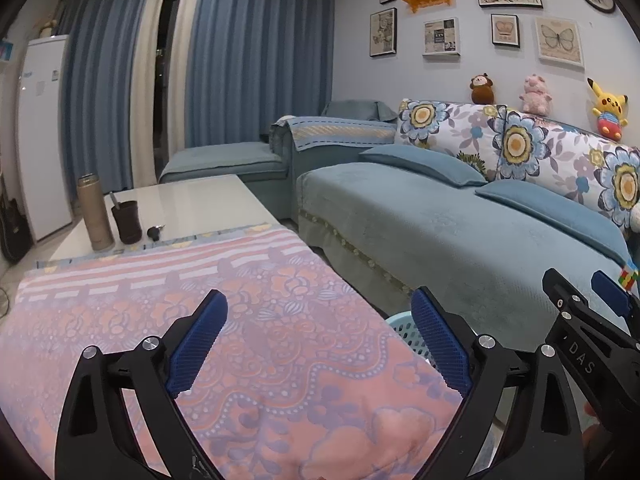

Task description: Collect trash

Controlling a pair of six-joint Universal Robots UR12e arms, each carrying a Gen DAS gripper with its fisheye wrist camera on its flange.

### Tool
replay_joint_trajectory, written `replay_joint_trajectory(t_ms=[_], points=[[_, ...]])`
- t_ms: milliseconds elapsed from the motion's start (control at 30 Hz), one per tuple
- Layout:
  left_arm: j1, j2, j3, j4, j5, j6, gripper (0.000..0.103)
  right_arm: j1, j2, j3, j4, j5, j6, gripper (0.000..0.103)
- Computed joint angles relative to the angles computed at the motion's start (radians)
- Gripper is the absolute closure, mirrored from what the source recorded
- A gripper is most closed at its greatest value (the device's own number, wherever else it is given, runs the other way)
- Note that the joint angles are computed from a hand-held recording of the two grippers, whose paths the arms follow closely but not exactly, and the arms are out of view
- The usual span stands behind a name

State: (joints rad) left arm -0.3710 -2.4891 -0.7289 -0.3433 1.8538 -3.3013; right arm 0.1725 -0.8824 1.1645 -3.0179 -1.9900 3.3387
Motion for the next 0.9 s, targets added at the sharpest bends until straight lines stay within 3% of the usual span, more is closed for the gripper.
replay_joint_trajectory(t_ms=[900], points=[[-0.004, 0.000, 0.000, -0.012, 0.015, -0.035, 0.008, -0.001, 0.003, -0.008, 0.018, 0.031, -0.011, 0.036]])
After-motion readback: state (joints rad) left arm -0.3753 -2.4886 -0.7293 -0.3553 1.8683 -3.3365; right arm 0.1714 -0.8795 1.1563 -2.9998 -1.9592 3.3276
